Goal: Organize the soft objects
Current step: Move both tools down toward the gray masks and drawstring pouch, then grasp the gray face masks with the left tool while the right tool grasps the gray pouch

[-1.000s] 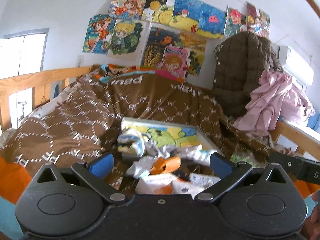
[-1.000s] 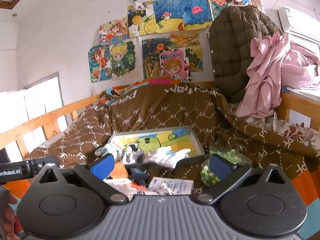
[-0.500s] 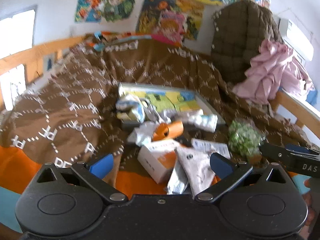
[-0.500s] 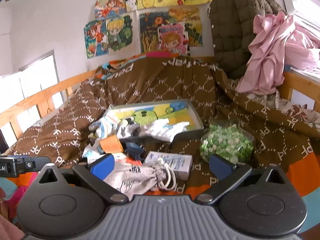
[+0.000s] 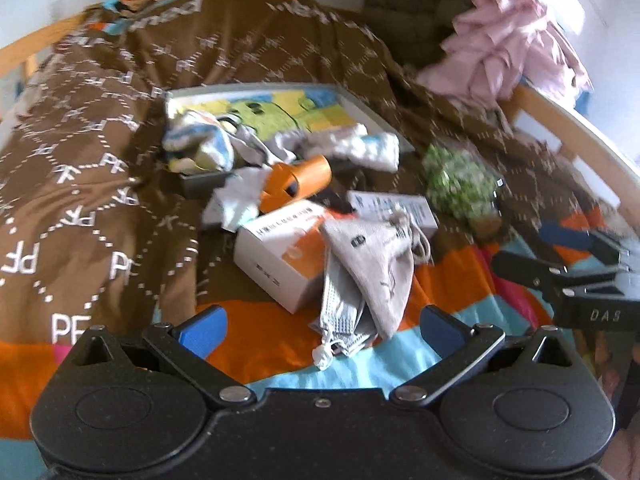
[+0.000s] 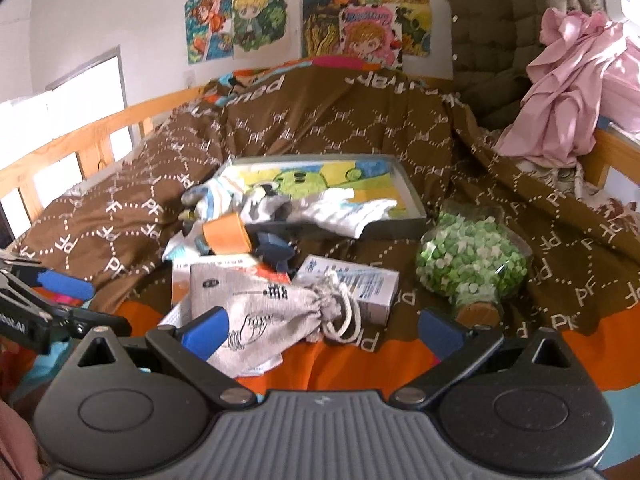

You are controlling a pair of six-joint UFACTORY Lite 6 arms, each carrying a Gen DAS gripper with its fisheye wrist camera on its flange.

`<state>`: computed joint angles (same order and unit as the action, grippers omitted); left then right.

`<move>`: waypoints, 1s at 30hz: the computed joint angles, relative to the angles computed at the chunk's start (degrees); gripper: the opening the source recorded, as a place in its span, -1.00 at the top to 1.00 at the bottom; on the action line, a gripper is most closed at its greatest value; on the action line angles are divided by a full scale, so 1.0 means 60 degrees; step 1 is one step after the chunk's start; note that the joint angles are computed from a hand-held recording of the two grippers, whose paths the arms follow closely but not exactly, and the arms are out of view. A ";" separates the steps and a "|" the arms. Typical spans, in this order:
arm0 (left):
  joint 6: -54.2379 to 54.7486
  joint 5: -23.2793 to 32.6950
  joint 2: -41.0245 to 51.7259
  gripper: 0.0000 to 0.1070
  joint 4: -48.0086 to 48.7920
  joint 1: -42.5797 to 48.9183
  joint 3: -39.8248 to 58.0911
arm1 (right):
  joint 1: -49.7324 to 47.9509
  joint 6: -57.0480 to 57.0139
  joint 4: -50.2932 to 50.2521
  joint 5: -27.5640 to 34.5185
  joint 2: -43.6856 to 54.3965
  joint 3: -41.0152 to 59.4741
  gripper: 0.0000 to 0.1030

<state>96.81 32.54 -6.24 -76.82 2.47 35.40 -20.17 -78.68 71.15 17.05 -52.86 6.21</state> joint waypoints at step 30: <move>0.1628 0.0070 0.2808 -0.73 0.0369 -0.0597 0.1728 | 0.0119 -0.5249 0.5058 0.2725 0.8510 0.3763 -0.99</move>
